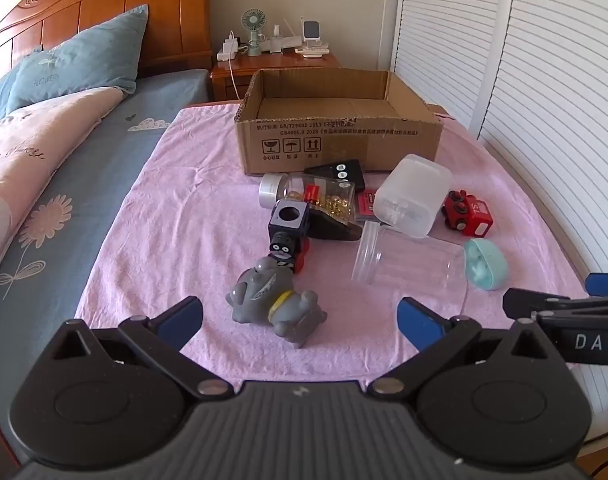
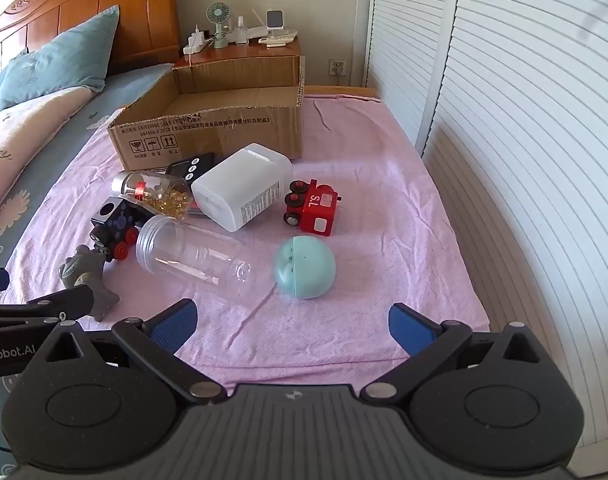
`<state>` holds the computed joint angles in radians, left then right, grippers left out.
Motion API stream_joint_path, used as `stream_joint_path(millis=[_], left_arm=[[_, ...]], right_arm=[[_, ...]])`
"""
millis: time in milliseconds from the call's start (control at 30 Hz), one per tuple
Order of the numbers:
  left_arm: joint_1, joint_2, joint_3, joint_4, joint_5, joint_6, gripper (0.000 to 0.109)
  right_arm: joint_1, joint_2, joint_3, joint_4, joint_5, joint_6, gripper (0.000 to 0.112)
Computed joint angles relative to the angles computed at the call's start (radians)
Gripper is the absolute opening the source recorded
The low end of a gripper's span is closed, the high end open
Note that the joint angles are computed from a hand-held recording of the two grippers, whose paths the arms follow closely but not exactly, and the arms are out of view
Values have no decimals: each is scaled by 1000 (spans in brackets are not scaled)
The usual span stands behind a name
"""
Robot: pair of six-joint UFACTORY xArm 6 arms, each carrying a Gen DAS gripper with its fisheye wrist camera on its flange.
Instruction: Organize rigid objects
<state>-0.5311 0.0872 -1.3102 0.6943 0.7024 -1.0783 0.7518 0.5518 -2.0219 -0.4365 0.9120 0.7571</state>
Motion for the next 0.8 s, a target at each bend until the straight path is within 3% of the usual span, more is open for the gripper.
stream_joint_path(millis=[800], left_arm=[[-6, -7, 0, 2, -1, -4, 102]], right_arm=[[3, -7, 9, -2, -7, 2, 103]])
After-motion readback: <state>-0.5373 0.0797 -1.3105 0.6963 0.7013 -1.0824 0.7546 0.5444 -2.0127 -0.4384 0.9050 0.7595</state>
